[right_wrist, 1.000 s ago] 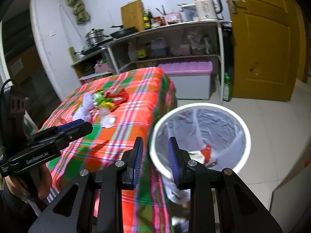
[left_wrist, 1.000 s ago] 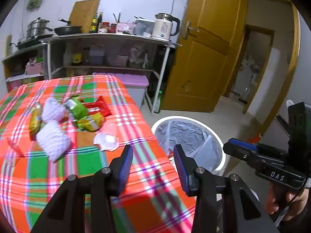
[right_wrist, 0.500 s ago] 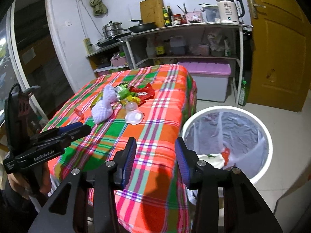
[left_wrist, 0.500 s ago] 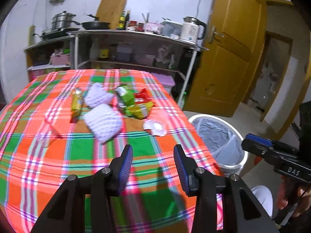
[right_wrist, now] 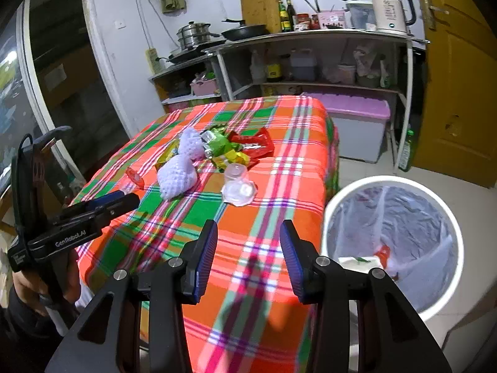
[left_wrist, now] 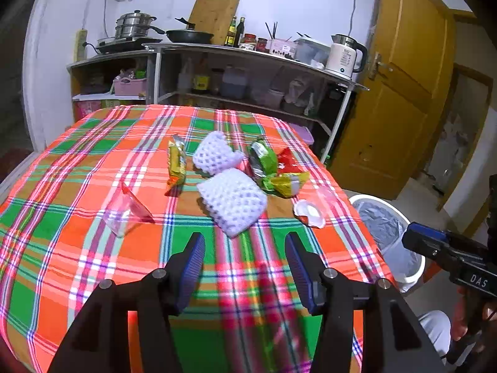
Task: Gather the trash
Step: 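Move both grippers back over the table, then grasp the white foam net with the left gripper while the right grasps the clear plastic cup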
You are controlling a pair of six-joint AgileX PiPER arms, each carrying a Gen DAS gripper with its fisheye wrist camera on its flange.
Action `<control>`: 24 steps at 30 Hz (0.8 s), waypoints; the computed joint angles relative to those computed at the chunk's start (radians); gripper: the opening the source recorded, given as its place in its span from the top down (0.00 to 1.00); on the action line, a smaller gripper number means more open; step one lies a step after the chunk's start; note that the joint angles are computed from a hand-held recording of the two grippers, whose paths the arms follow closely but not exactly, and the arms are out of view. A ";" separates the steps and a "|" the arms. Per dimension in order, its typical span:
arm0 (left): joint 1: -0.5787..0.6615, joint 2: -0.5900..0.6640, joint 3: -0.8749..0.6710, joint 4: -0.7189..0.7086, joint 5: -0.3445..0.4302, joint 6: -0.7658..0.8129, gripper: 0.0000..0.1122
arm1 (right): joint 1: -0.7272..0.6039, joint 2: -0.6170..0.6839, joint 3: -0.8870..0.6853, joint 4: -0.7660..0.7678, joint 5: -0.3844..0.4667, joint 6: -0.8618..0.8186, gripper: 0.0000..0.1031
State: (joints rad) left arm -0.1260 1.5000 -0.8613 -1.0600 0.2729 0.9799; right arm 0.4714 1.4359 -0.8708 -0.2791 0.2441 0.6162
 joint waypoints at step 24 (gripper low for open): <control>0.047 0.260 -0.249 0.090 0.105 -0.142 0.51 | -0.035 0.356 -0.348 0.196 0.049 -0.252 0.55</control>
State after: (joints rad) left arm -0.0789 1.7599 -1.1104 -0.9701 0.3775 0.8384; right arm 0.4364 1.7921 -1.2191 -0.0832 0.2932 0.3645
